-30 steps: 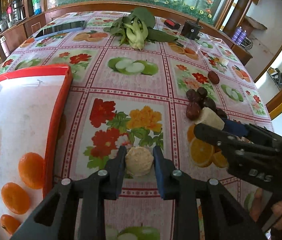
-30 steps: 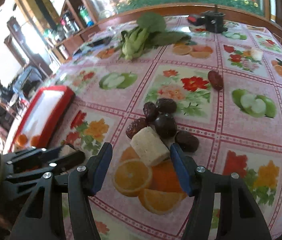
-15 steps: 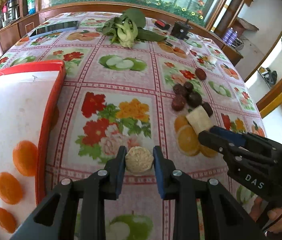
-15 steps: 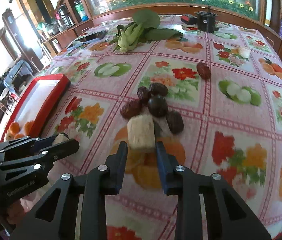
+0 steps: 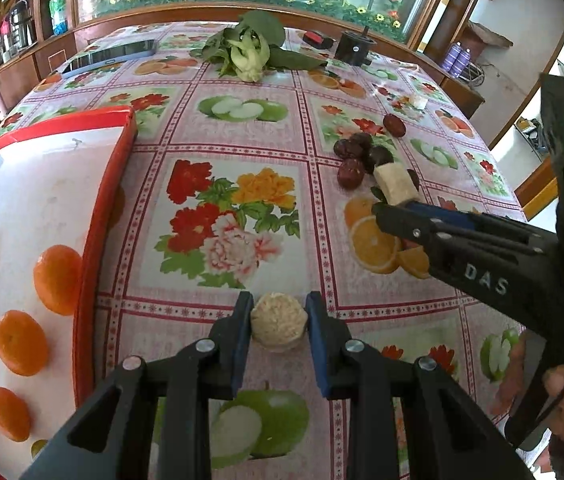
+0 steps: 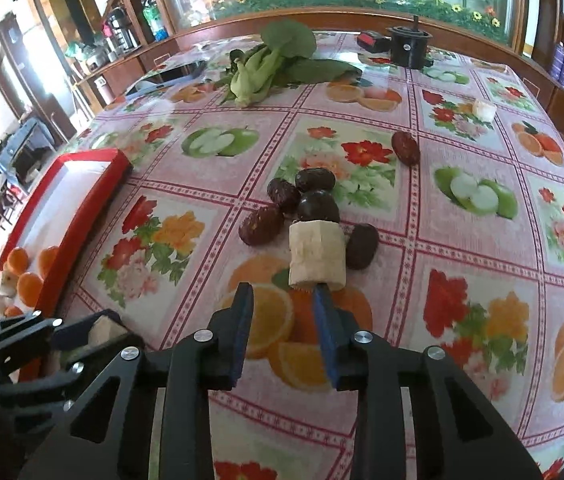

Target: Organize fruits

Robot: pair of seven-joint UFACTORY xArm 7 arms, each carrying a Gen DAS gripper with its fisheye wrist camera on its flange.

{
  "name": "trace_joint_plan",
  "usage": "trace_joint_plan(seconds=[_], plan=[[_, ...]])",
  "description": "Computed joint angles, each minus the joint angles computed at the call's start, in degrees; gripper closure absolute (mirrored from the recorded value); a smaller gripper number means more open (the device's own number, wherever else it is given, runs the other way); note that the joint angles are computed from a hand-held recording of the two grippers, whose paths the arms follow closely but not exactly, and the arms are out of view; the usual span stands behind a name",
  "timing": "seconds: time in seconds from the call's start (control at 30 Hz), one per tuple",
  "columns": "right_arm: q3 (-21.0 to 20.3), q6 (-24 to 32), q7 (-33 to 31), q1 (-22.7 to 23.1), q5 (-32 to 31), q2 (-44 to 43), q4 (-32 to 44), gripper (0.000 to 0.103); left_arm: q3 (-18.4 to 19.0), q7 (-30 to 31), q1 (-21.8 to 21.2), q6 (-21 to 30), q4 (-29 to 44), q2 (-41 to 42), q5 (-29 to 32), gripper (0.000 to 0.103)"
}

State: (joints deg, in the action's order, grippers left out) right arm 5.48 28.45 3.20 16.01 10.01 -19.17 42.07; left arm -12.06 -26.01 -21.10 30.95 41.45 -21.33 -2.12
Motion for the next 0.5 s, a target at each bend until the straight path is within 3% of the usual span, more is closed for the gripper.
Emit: trace_joint_plan(seconds=[0.07,0.17,0.5], plan=[[0.34,2.47,2.15,-1.18,-1.07,0.37,1.09,0.072,0.16,-0.04,-0.11,0.09,-0.09,-0.16,-0.31,0.073],[-1.32,-0.18,2.54,-1.20,1.34,-2.35,-0.93,0.072,0.24,-0.16,-0.05,-0.53,-0.57,-0.42,-0.56,0.073],[-4.85,-1.02,-5.80,1.11,9.31,-1.27,-0.30,0.067,-0.79,-2.27,0.53,-0.94,-0.65,-0.35,1.68,0.073]])
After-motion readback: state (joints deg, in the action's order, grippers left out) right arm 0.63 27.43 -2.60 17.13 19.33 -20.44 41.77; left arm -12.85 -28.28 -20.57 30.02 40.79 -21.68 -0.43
